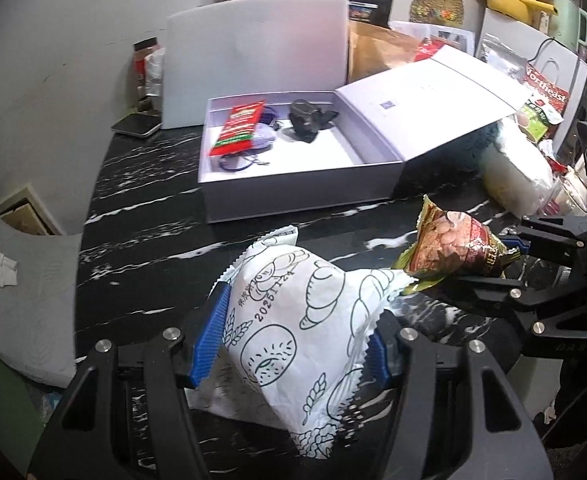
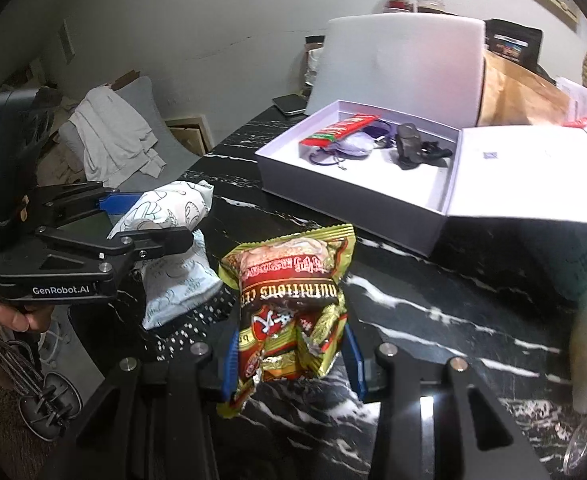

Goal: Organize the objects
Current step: 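Carry the pastry bag toward the box with the left tool while the right tool carries the nut bag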

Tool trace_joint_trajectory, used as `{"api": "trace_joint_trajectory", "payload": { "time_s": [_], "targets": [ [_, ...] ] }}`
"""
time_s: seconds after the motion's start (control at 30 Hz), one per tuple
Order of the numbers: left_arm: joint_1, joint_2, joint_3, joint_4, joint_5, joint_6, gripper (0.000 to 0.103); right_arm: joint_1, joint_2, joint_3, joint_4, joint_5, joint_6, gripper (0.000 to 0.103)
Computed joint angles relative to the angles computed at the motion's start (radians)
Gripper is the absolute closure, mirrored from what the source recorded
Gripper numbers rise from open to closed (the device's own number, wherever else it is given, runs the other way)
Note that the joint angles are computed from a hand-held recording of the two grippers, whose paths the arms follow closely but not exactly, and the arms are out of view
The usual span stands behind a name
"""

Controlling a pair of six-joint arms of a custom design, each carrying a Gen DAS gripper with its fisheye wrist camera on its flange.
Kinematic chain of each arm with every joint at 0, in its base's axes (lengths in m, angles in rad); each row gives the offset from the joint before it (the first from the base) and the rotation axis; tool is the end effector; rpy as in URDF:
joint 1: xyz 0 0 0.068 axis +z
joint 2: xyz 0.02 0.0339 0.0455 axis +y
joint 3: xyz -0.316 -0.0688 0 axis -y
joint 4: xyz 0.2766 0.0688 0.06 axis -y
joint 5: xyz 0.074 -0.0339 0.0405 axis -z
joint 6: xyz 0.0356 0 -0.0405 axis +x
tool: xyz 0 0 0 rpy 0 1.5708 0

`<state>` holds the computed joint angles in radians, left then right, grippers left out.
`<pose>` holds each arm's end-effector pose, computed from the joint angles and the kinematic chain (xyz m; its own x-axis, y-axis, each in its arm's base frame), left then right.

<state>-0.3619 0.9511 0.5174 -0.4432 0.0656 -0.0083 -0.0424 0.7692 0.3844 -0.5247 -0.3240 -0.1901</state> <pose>0.1701 -0.0669 0.2248 -0.7222 0.2646 -0.6391 0.3865 0.9206 -0.0557 0.1384 0.0055 0.2000 -0.7450 -0.1477 -0.6505 -0.3014 0.9445 0.1307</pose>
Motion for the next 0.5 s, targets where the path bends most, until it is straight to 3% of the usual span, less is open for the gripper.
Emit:
{"api": "trace_joint_trajectory", "payload": {
  "time_s": [0.5],
  "targets": [
    [-0.115,0.218,0.097,0.096,-0.024,-0.072,0.046,-0.226,-0.005,0.042,-0.087,-0.066,-0.165,0.061]
  ]
}}
